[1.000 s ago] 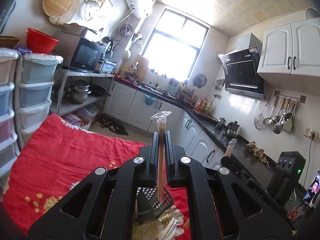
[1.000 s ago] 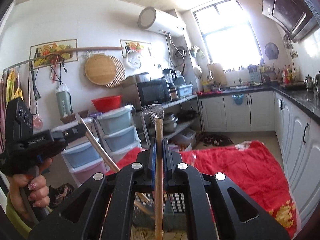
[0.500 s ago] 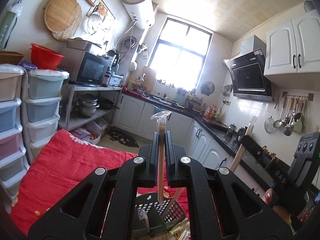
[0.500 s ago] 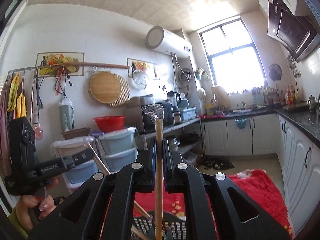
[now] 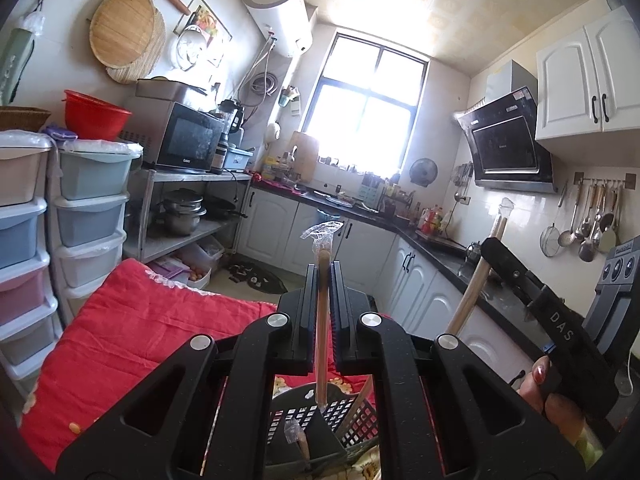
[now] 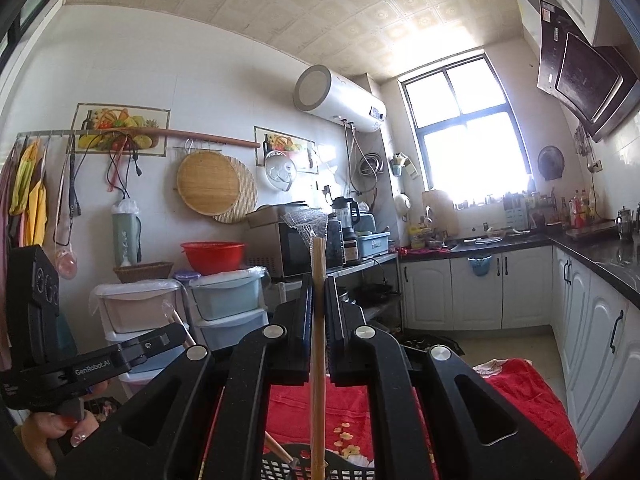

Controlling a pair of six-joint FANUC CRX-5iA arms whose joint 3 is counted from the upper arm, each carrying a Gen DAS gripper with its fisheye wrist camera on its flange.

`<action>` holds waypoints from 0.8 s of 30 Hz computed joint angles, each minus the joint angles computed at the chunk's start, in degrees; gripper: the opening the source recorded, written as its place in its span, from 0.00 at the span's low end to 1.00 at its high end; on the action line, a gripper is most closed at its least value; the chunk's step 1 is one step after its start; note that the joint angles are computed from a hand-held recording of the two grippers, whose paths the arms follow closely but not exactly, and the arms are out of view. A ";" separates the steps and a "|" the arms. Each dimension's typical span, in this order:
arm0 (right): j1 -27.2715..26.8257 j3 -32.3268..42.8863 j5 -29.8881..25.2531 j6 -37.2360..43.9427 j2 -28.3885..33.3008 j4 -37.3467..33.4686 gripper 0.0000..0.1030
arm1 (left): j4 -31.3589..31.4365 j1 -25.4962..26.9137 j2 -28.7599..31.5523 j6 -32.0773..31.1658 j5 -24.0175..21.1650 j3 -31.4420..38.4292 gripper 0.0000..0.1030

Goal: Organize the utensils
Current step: 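Lower chopsticks into the caddy and open the left gripper while the right opens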

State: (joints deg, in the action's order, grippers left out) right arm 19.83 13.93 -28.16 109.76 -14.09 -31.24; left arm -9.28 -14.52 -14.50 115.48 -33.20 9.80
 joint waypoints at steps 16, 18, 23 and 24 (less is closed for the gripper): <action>4.11 -7.05 6.45 -8.23 0.87 10.12 0.06 | -1.75 -1.60 2.25 -0.52 -1.40 -0.67 0.03; 4.42 -7.68 6.71 -9.63 1.00 11.50 0.06 | -1.34 -1.56 2.57 -0.92 -1.54 -0.89 0.03; 4.74 -8.82 7.08 -12.08 1.35 13.47 0.06 | 0.60 -0.98 3.02 -2.13 -1.37 -1.78 0.03; 4.81 -9.20 7.27 -12.76 1.35 14.06 0.06 | 1.10 -0.78 3.11 -2.56 -1.33 -2.00 0.03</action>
